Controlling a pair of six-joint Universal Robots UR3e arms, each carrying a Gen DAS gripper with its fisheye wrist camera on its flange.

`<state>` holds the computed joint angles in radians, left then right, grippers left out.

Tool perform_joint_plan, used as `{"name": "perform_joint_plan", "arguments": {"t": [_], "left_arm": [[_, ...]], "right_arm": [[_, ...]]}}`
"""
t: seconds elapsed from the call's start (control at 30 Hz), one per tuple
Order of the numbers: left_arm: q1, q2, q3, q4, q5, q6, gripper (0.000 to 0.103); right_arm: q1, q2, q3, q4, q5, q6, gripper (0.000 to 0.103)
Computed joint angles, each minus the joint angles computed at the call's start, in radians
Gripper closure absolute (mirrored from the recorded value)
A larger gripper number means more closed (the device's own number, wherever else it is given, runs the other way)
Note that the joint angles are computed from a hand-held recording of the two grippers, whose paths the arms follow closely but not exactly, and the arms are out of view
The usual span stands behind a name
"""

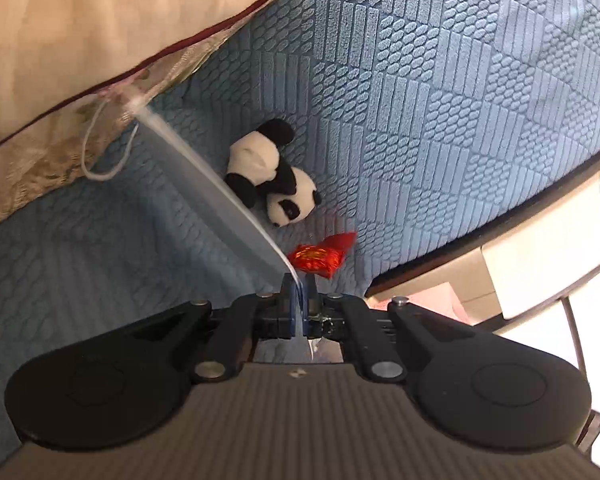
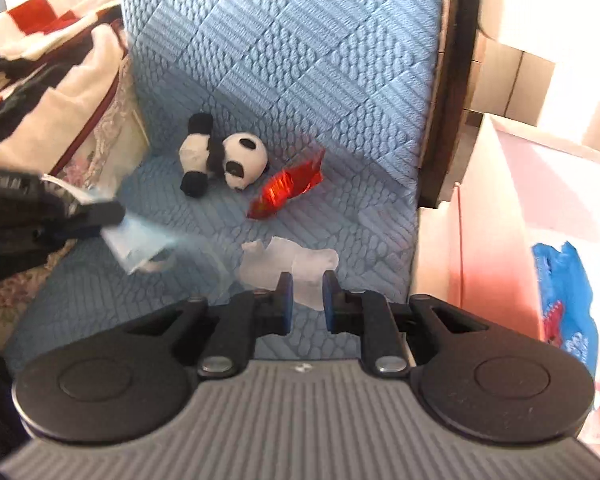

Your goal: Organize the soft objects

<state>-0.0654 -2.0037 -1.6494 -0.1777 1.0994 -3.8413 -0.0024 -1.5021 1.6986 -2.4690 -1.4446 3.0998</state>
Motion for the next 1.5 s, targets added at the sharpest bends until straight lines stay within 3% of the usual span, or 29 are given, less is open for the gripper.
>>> {"name": "perform_joint_plan", "arguments": {"t": [0.3, 0.53, 0.97, 1.13, 1.5], "left_arm": [[-0.004, 0.148, -0.157, -0.016, 0.011, 0.058, 0.1], [-0.033, 0.191, -0.176, -0.051, -0.002, 0.108, 0.1], [-0.15, 0.264, -0.18, -0.174, 0.124, 0.223, 0.099], [-0.14, 0.315, -0.212, -0.202, 0.096, 0.255, 0.099], [-0.186, 0.353, -0.19, -0.21, 0.144, 0.229, 0.099]], "right_arm": [[-0.012, -0.081, 0.074, 0.015, 0.014, 0.021, 0.085], [0.004, -0.147, 0.126, 0.031, 0.014, 0.043, 0.085], [0.057, -0.294, 0.207, 0.104, -0.04, 0.056, 0.085], [0.047, -0.363, 0.245, 0.145, -0.025, 0.07, 0.085], [-0.022, -0.47, 0.217, 0.234, 0.023, 0.025, 0.085]]}}
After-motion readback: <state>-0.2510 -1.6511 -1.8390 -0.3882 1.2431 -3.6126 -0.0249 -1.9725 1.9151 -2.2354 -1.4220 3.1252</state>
